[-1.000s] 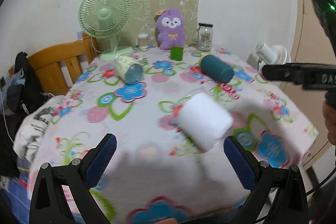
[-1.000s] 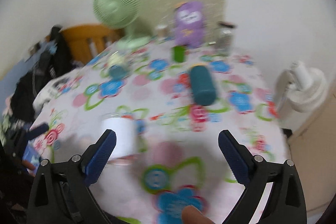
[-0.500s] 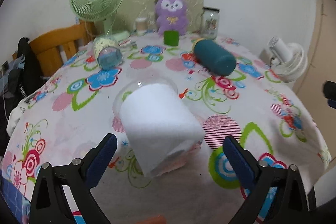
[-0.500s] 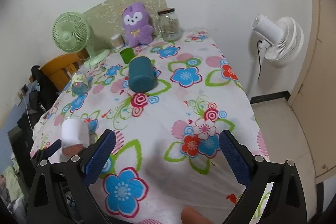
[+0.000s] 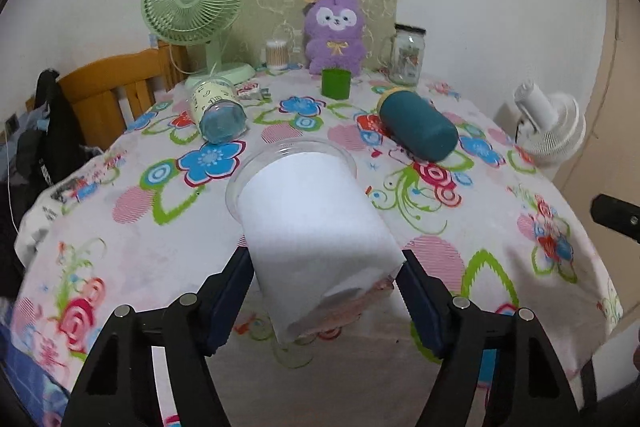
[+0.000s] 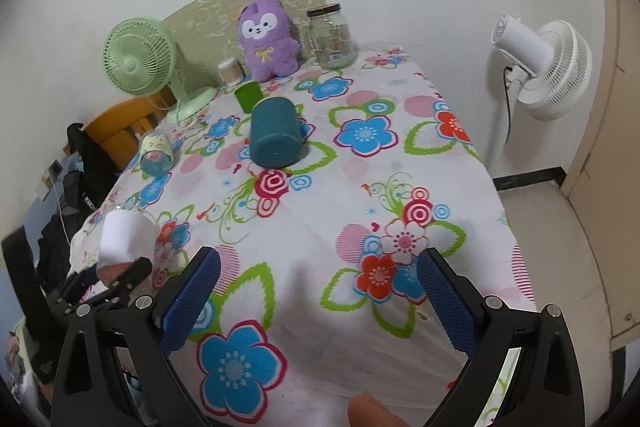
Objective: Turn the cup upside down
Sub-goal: 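Rotate the held cup with the left gripper so its rim faces down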
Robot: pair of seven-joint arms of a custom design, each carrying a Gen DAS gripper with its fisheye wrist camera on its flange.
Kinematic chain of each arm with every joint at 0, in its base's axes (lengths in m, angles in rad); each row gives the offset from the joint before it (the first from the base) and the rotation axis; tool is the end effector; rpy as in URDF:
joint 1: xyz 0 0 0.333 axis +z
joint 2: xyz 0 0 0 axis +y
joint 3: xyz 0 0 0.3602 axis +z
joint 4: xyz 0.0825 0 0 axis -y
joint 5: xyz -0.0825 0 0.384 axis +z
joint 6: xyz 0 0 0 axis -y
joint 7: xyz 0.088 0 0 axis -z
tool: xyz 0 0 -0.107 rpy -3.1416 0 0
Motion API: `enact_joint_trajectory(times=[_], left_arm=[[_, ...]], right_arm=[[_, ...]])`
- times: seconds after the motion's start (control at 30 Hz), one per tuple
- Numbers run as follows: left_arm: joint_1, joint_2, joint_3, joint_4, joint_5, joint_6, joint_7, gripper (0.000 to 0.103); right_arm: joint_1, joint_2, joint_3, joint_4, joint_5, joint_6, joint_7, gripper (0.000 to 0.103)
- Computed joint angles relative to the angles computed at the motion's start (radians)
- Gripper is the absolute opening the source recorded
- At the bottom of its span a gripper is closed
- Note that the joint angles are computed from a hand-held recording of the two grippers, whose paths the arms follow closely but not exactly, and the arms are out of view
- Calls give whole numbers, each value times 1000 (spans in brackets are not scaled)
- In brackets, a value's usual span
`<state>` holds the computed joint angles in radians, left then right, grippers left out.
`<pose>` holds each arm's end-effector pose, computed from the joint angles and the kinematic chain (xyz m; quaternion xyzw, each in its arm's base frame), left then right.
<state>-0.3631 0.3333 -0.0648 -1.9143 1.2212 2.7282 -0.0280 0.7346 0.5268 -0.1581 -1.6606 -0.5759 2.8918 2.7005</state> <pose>0.5864 -0.3022 0.3979 -0.6945 0.6015 -0.2713 0.2868 0.5930 0.4506 0.4171 -0.6568 0.6519 -0.1710 0.3381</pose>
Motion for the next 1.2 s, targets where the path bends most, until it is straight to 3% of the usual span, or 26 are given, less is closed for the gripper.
enact_joint_trajectory(times=[0.07, 0.17, 0.33, 0.43, 0.63, 0.9, 1.03, 1.2], left_arm=[[35, -19, -30, -19, -116, 20, 134, 75], [108, -51, -92, -62, -373, 65, 428, 75], [207, -92, -207, -61, -769, -44, 935, 75], [252, -105, -252, -36, -996, -144, 1155, 75], [231, -100, -212, 64, -1152, -383, 1307, 75], [195, 55, -153, 320, -1273, -724, 1417, 75], [180, 128, -132, 427, -1263, -803, 1412, 75], [182, 186, -128, 520, -1280, -845, 1413, 75]], right_arm=[[2, 7, 4, 12, 0, 0, -7, 100], [6, 12, 10, 23, 3, 4, -22, 100], [15, 18, 17, 37, 10, 2, -49, 100], [17, 21, 25, 40, 21, 0, -67, 100], [18, 33, 43, 61, 46, -21, -109, 100], [16, 61, 68, 109, 82, -53, -180, 100], [9, 82, 86, 143, 112, -77, -221, 100], [12, 97, 90, 171, 137, -92, -255, 100]])
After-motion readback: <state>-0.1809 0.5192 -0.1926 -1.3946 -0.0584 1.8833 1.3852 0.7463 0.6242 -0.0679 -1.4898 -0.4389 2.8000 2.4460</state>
